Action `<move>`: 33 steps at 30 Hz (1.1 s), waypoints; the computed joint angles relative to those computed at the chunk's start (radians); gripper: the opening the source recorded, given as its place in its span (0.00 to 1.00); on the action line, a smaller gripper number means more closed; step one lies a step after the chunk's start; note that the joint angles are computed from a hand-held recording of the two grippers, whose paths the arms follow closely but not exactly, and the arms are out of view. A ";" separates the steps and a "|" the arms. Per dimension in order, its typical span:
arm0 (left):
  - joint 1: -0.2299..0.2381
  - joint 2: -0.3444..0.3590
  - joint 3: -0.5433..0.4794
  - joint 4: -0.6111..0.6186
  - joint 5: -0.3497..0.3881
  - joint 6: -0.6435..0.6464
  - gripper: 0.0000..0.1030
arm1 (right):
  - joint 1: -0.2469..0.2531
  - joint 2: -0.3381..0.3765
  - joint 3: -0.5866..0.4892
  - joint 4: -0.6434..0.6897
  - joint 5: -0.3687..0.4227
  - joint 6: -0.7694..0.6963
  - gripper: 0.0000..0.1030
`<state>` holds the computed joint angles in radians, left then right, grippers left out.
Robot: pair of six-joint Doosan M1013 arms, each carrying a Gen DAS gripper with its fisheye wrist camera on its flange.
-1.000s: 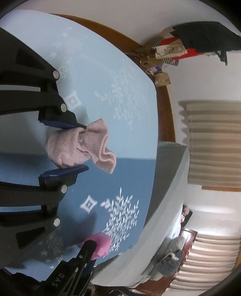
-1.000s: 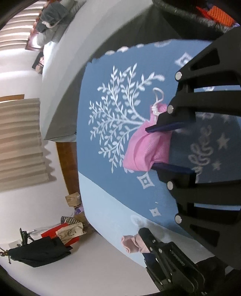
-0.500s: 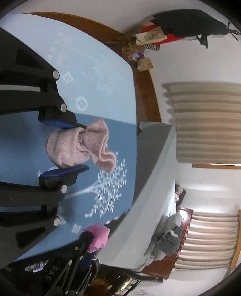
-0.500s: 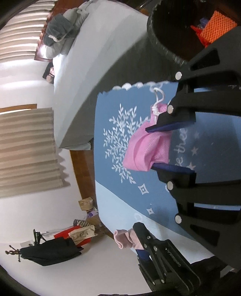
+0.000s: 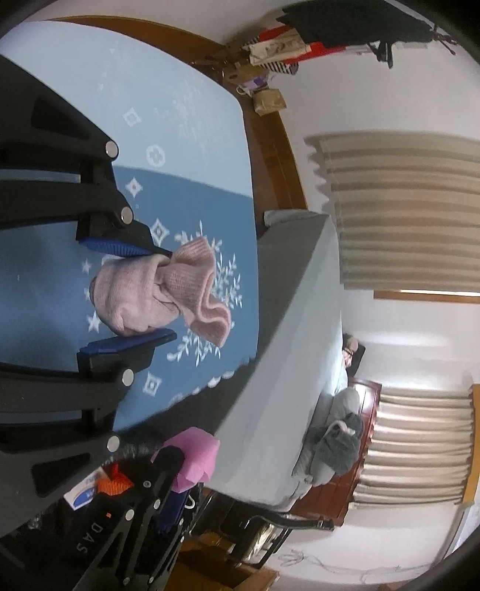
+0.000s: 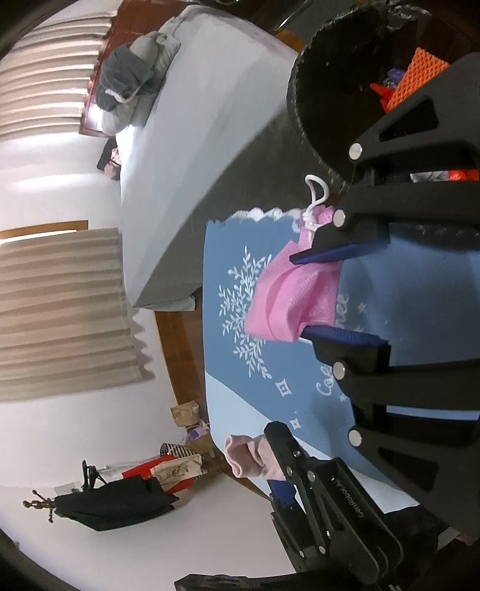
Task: Collect trash
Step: 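Carry the pink sock and pink mask over the trash bin with both grippers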
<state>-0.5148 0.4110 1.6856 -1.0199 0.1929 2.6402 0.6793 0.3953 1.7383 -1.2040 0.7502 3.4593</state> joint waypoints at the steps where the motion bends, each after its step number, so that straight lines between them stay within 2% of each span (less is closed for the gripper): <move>1: -0.005 -0.002 0.002 -0.021 0.006 0.024 0.35 | 0.003 -0.007 0.010 -0.004 0.009 0.012 0.30; 11: -0.054 -0.022 0.022 -0.187 0.042 0.223 0.35 | 0.023 -0.070 0.096 -0.027 0.091 0.105 0.30; 22: -0.118 -0.032 0.033 -0.269 0.079 0.337 0.35 | 0.049 -0.125 0.177 -0.015 0.182 0.190 0.30; 33: -0.161 -0.043 0.045 -0.330 0.095 0.427 0.35 | 0.079 -0.167 0.237 0.007 0.269 0.255 0.30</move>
